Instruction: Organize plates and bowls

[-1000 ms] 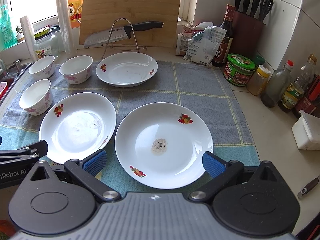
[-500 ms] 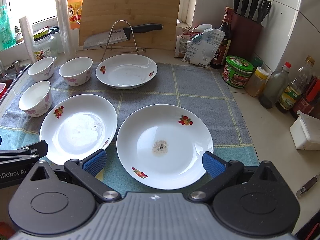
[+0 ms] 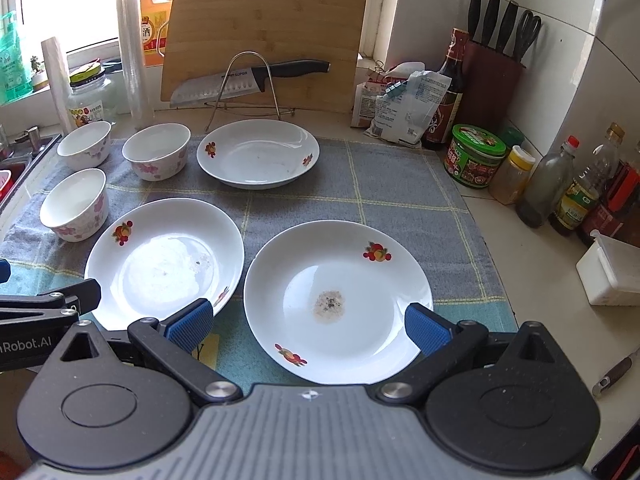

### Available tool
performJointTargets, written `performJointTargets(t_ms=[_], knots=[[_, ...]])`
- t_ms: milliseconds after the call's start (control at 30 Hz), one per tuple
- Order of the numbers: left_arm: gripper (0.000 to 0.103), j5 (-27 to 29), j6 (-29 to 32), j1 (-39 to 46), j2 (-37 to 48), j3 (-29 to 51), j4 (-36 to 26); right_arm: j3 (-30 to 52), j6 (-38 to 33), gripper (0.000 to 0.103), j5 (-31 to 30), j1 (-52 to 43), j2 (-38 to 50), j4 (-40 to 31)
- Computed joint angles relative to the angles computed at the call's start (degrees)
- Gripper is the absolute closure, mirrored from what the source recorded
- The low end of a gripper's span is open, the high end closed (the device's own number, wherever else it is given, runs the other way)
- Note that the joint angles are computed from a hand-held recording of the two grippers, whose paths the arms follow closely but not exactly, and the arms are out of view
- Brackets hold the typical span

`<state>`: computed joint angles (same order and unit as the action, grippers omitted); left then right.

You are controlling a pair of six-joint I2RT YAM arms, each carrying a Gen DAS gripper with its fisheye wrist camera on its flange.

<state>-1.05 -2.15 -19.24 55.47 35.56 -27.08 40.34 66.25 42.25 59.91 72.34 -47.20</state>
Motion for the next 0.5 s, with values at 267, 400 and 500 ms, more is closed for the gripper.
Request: performJointTargets(t_ms=[267, 400, 500], knots=[[0.001, 10.02, 6.86, 5.14, -1.62, -4.25, 7.48, -0.31, 3.82, 0.0, 2.31, 1.91, 0.65, -1.39], [0.001, 15.01, 9.36, 7.97, -2.06, -6.42, 11.51, -1.54, 5.21, 0.0, 3.4, 2.82, -0.77, -1.38], [0.001, 19.54, 11.32, 9.84, -1.47, -7.99, 14.05, -2.01, 7.03, 0.0, 3.87, 3.11, -1.88, -2.87]])
